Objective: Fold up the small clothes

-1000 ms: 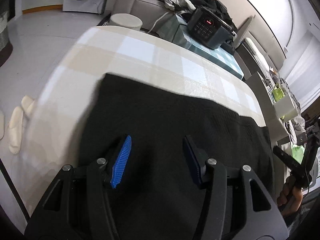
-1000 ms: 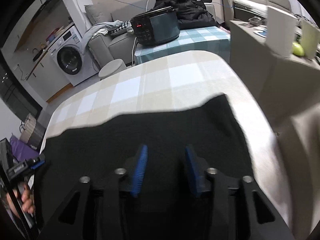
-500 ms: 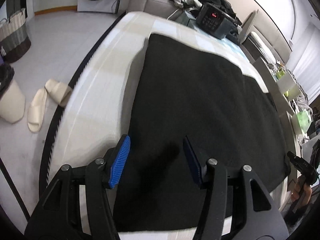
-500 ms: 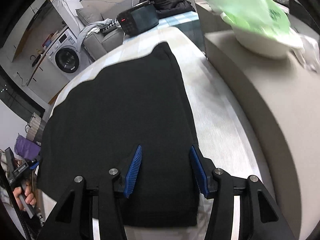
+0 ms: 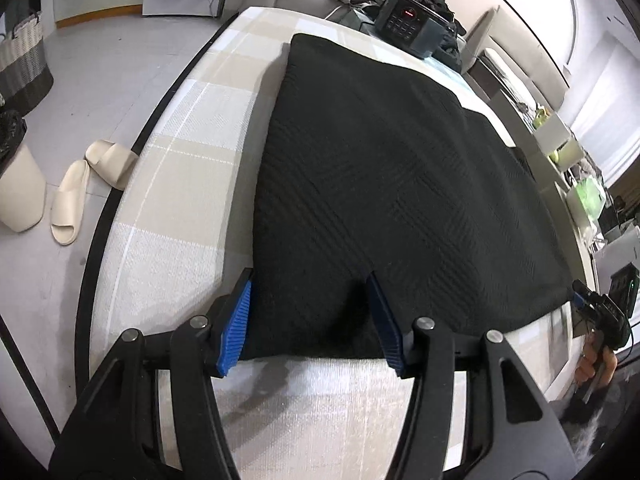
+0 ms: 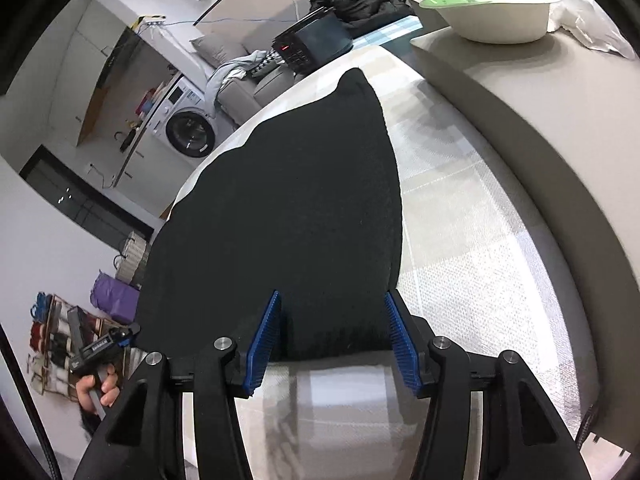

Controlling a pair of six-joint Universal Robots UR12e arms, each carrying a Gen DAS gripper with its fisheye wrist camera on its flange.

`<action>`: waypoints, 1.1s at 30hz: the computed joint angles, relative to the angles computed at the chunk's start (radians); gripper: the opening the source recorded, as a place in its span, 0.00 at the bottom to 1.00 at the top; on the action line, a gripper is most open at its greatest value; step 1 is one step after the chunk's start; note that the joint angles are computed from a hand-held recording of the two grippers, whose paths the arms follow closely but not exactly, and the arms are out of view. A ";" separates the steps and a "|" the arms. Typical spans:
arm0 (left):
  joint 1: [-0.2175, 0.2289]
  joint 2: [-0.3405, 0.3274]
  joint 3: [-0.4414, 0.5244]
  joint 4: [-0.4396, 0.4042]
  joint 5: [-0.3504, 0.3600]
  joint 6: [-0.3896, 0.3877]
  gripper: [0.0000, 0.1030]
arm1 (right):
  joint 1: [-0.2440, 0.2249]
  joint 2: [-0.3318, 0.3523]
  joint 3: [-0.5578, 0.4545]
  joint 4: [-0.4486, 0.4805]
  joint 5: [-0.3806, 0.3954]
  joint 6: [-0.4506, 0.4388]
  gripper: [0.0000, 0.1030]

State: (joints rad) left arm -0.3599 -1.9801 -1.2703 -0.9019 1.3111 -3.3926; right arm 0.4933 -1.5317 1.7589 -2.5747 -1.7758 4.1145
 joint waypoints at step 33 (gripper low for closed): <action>-0.128 -0.048 0.076 0.063 -0.002 0.175 0.80 | 0.148 0.213 -0.303 0.182 -0.329 -0.316 0.73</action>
